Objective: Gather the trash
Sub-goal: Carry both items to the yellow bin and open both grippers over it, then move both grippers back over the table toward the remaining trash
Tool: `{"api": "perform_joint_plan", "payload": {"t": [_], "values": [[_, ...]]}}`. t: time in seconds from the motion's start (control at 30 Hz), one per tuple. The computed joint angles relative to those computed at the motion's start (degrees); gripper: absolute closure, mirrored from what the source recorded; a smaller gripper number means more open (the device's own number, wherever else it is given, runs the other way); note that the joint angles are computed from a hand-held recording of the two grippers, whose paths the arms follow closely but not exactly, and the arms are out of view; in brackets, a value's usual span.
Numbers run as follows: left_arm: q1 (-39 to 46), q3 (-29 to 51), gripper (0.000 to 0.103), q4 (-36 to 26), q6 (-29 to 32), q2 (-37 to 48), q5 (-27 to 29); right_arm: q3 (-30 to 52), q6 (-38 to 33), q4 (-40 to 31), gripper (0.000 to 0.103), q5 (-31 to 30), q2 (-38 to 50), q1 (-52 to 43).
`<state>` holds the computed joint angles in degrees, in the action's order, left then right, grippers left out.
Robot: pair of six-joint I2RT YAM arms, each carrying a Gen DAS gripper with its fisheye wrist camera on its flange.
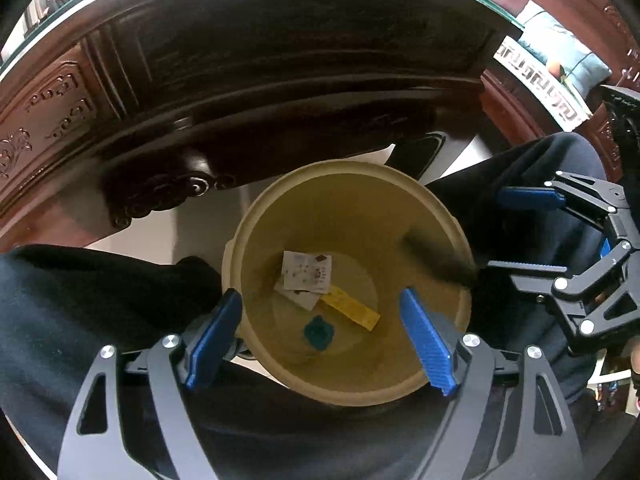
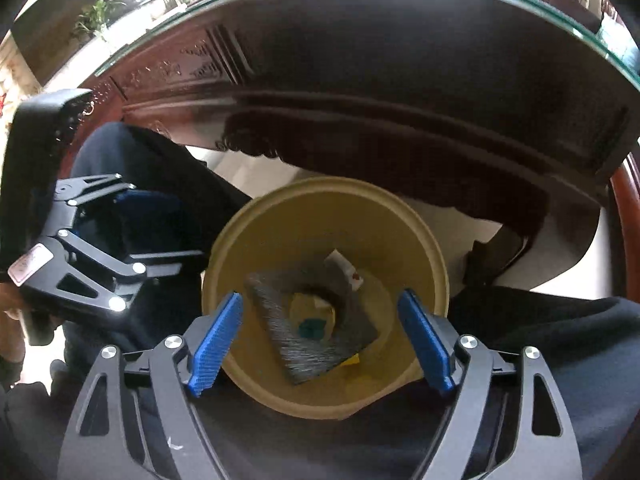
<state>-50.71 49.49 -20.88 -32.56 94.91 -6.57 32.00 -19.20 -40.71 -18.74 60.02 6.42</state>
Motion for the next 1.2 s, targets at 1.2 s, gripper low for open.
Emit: {"api": "perform_joint_plan", "payload": {"t": [1.2], "values": [[1.1,8.3,0.009,-3.0,1.9,-14.0,-18.6,8.9,5.0,7.9,0.008,-11.3,-10.6,-8.7]]}}
